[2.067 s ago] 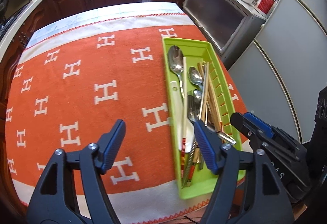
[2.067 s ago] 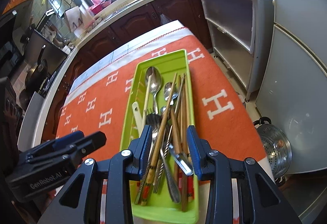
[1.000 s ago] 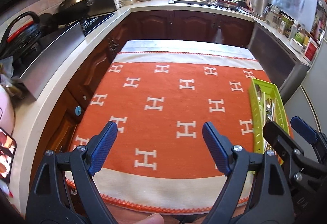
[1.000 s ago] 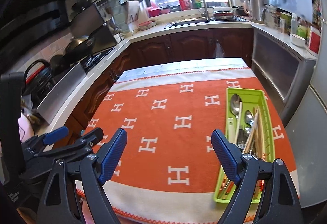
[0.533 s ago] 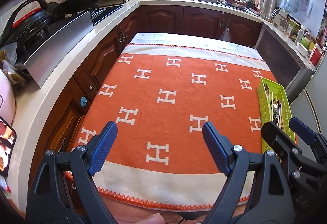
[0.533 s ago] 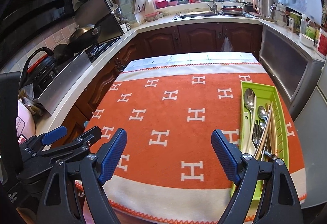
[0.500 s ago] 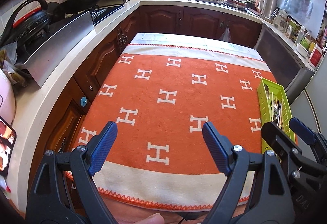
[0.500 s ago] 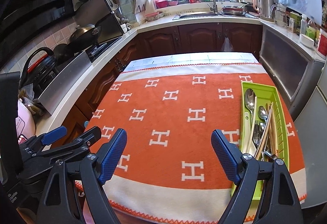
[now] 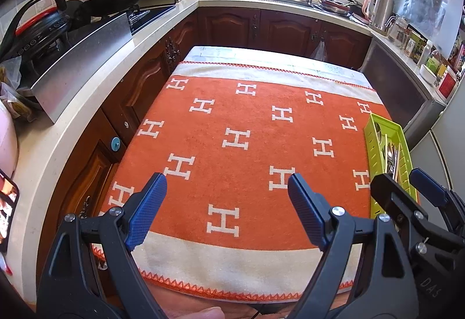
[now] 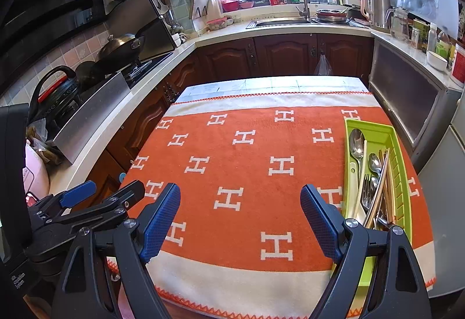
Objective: Organize utensils
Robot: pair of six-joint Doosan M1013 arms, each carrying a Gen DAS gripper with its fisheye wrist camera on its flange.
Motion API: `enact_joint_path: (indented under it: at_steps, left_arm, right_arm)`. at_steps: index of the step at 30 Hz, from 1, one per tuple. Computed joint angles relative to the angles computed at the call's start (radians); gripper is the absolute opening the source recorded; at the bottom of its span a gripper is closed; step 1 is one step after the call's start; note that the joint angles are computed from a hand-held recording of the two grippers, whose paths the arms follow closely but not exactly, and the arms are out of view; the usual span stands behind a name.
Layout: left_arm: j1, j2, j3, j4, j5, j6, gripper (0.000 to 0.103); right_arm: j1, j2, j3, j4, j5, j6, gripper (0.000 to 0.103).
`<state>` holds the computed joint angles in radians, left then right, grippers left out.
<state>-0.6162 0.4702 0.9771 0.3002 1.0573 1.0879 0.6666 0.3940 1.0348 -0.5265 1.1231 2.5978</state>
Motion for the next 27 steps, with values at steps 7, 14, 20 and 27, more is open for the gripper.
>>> enact_joint_path:
  at_steps: [7,14,20,27]
  left_arm:
    - [0.000,0.004,-0.005,-0.003,-0.004,0.004,0.084]
    - [-0.001,0.002,0.000,0.000,-0.012,0.003,0.084]
    - [-0.002,0.002,0.000,0.002,-0.016,0.002,0.084]
    - [-0.002,-0.002,0.006,0.001,-0.022,0.003,0.084]
  right_arm:
    - [0.001,-0.001,0.001,-0.003,0.000,0.000,0.086]
    - [0.002,0.001,-0.002,-0.007,0.003,0.002,0.086]
    - [0.001,0.002,-0.002,-0.007,0.001,0.002,0.086]
    - [0.000,0.000,0.001,-0.010,0.000,0.004,0.086]
